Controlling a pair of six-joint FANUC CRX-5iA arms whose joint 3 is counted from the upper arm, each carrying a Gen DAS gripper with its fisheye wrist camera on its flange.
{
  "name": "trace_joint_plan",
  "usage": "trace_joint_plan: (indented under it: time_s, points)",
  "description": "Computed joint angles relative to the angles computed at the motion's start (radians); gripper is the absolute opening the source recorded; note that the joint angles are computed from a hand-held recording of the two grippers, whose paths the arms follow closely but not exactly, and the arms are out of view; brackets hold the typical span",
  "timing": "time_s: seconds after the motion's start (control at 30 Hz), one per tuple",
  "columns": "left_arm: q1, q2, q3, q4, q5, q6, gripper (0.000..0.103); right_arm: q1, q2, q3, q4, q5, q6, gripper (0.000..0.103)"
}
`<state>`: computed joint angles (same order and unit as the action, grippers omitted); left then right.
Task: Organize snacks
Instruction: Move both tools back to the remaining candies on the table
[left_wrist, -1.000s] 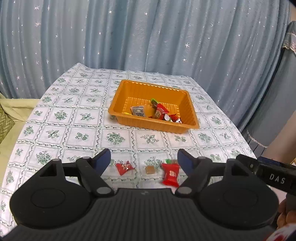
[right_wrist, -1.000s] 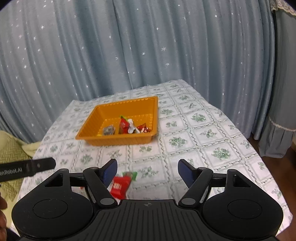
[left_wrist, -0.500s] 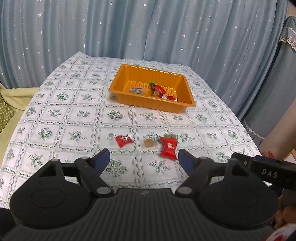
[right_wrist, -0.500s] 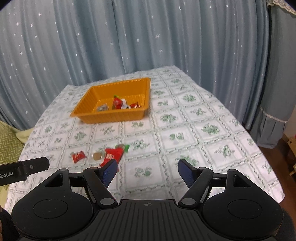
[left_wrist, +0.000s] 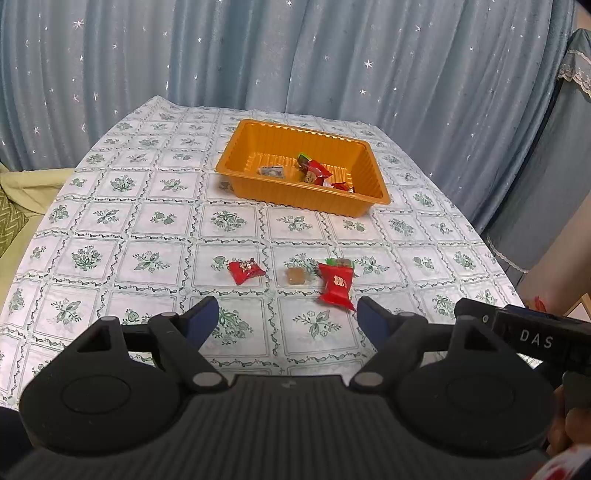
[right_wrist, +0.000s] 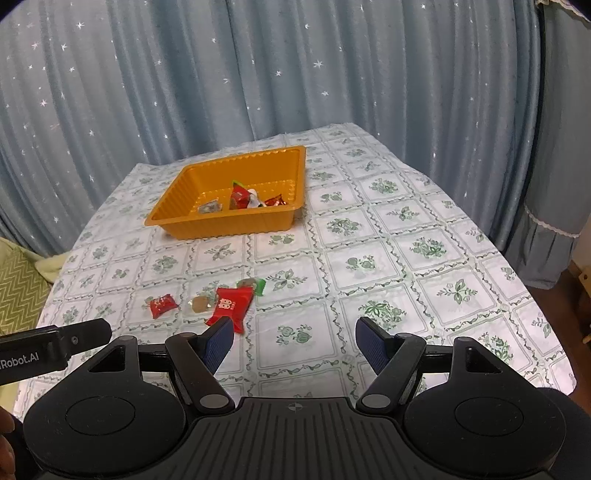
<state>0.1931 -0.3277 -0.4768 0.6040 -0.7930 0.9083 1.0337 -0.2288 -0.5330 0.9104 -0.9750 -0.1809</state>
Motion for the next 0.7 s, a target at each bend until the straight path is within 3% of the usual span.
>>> trace_joint_plan:
  time_s: [0.3, 0.7]
  points:
    - [0.005, 0.022, 0.005, -0.011, 0.011, 0.014, 0.08, -0.022, 0.017, -0.006, 0.013, 0.034, -0.027, 0.073]
    - [0.025, 0.106, 0.04, -0.047, 0.046, 0.061, 0.08, -0.101, 0.121, 0.028, 0.031, 0.189, -0.014, 0.073]
